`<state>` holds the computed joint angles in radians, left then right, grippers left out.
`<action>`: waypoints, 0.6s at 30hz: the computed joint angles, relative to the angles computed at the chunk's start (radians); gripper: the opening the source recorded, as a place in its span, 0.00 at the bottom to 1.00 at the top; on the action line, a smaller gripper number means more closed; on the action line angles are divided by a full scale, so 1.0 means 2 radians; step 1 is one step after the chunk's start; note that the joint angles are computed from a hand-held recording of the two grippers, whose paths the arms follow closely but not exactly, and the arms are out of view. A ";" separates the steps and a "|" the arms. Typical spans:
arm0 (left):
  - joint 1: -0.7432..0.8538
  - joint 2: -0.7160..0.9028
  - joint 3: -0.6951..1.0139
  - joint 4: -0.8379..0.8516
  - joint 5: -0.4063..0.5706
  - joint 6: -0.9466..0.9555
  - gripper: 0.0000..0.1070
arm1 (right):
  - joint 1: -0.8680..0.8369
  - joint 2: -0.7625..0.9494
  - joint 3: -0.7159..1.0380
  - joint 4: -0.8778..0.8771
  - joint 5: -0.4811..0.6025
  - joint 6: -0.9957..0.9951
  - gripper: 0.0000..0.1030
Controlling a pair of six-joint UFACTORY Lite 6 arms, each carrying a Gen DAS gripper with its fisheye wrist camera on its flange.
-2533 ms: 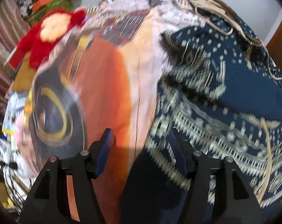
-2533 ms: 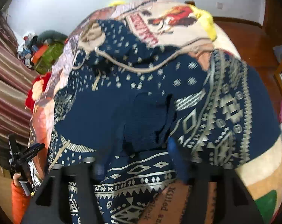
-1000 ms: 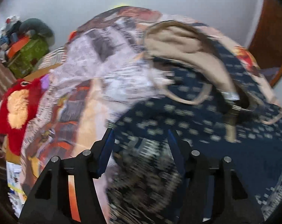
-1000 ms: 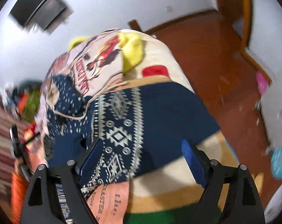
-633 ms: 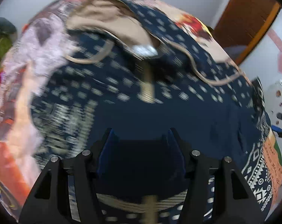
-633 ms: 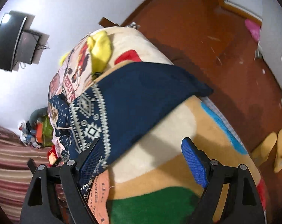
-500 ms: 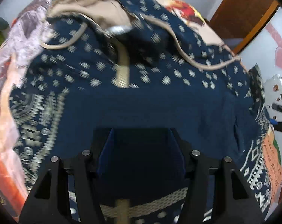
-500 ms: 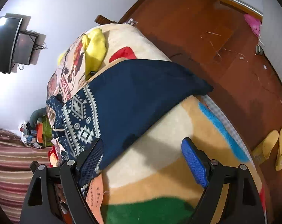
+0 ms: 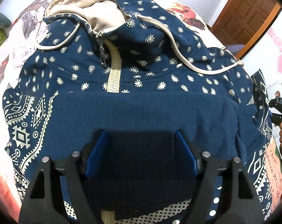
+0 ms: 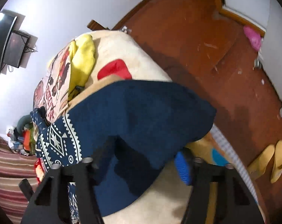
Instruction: Fold large clothes
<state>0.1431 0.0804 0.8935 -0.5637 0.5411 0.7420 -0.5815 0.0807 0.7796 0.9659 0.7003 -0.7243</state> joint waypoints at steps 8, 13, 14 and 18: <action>0.020 -0.047 -0.004 0.040 0.018 -0.020 0.70 | 0.012 -0.072 -0.013 0.022 -0.011 -0.017 0.11; 0.060 -0.082 0.015 0.029 0.050 -0.001 0.70 | 0.038 -0.169 -0.008 0.023 0.003 0.006 0.09; 0.071 -0.088 0.020 0.024 0.060 0.006 0.70 | 0.047 -0.194 -0.004 0.021 0.008 0.016 0.09; 0.116 -0.110 0.036 -0.005 0.095 0.032 0.70 | 0.113 -0.265 0.017 0.006 0.010 0.074 0.08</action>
<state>0.3755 -0.1387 0.9657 -0.5733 0.7303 0.8059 -0.3552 -0.4499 0.8134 0.9772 0.7195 -0.5756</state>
